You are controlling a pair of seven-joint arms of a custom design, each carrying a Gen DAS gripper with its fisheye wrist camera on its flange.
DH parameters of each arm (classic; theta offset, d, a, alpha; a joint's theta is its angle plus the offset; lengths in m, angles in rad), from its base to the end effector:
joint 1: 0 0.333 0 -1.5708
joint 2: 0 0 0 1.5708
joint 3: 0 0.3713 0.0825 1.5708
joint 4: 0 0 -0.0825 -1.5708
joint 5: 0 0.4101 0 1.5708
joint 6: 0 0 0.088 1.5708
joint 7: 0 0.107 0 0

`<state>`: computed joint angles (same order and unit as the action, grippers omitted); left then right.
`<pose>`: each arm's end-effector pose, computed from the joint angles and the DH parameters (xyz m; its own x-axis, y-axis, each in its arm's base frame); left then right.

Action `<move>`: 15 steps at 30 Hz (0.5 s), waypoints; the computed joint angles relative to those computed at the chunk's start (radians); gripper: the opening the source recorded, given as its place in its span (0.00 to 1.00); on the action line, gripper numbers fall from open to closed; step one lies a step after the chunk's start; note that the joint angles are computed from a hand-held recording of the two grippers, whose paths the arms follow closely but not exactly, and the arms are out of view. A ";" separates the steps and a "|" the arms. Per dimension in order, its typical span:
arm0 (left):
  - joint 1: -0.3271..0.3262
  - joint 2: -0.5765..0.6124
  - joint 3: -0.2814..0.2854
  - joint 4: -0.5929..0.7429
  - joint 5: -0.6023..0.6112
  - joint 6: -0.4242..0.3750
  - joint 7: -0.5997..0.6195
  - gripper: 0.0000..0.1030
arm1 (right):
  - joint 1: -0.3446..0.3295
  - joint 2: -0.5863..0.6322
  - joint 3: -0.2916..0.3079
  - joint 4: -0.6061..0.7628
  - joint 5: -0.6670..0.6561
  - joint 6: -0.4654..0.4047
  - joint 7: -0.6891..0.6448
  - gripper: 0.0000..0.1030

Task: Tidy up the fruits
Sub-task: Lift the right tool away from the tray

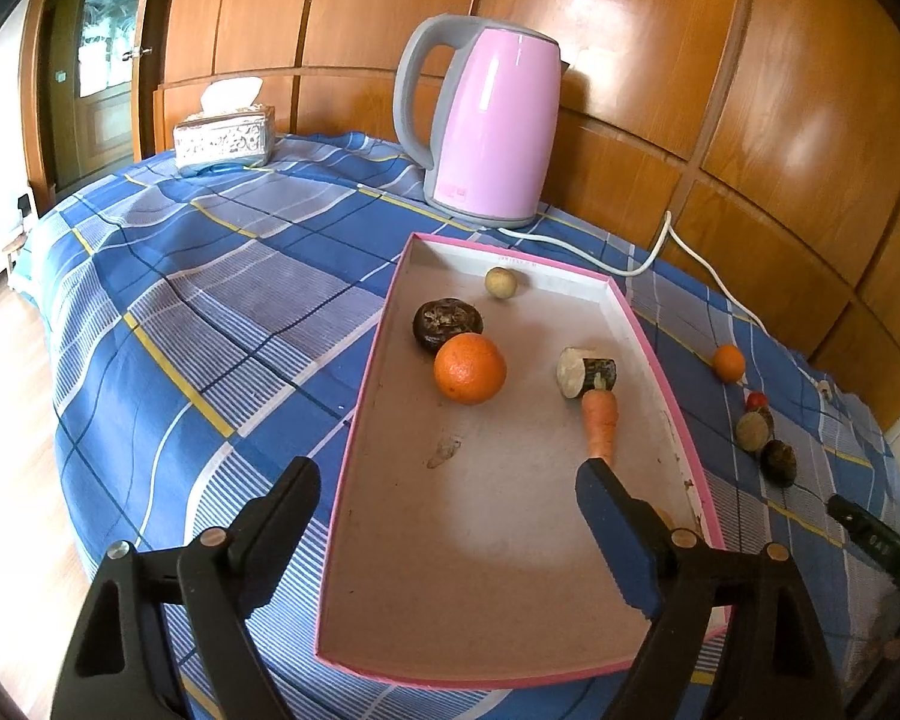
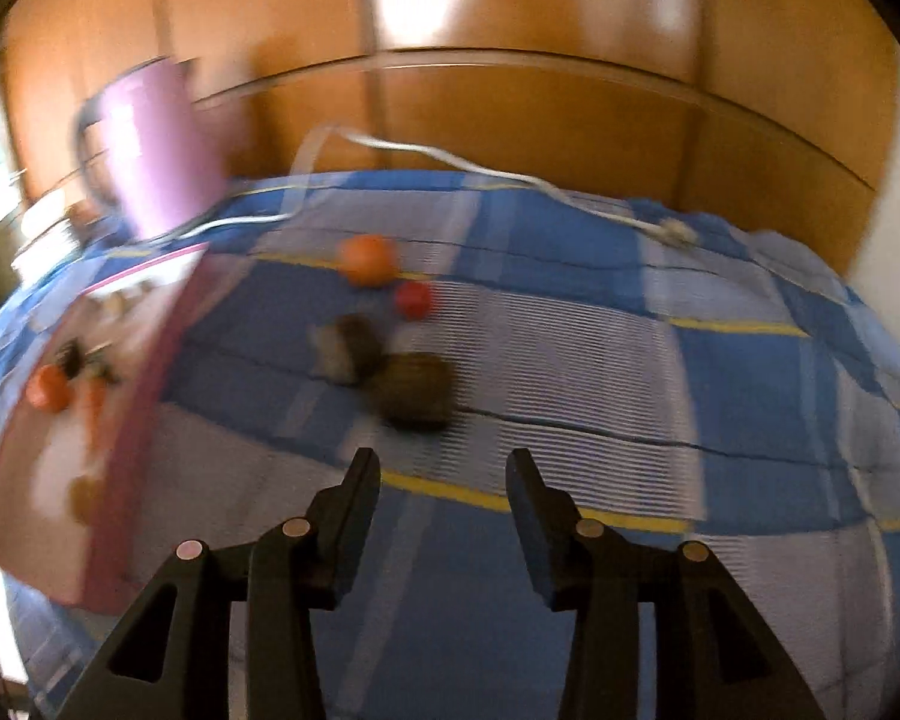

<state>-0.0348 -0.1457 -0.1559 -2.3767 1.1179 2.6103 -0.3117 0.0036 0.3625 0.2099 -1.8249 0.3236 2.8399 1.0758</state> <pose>0.5030 -0.1187 0.4482 0.6426 -0.7421 0.1907 -0.4465 -0.5649 -0.6939 0.7142 0.1190 0.4510 0.3924 -0.9193 -0.0300 -0.7145 -0.2841 -0.6393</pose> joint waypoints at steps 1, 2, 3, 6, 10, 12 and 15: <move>0.000 -0.001 -0.001 0.000 0.001 -0.001 0.000 0.85 | 0.017 0.004 -0.036 0.003 -0.026 0.009 0.047 0.43; 0.000 0.000 -0.001 0.001 0.003 -0.003 0.000 0.85 | 0.034 0.009 -0.073 0.006 -0.058 0.019 0.101 0.43; -0.001 0.000 -0.002 0.002 0.002 -0.005 0.003 0.85 | 0.049 0.015 -0.106 0.010 -0.093 0.027 0.154 0.43; -0.003 0.002 -0.003 0.004 0.002 -0.007 0.005 0.85 | 0.113 0.035 -0.233 0.022 -0.235 0.053 0.359 0.43; -0.005 0.002 -0.004 0.006 0.001 -0.013 0.013 0.85 | 0.169 0.069 -0.356 0.050 -0.367 0.048 0.584 0.43; -0.006 0.002 -0.004 0.007 -0.002 -0.014 0.018 0.85 | 0.191 0.082 -0.405 0.057 -0.427 0.047 0.675 0.43; -0.009 0.003 -0.006 0.011 -0.003 -0.021 0.022 0.85 | 0.193 0.097 -0.430 0.067 -0.489 0.038 0.757 0.43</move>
<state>-0.0436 -0.1424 -0.1619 -2.3658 1.1153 2.5894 -0.2896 0.1963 0.4592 -0.2204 -1.7584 -0.1653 2.8777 1.8329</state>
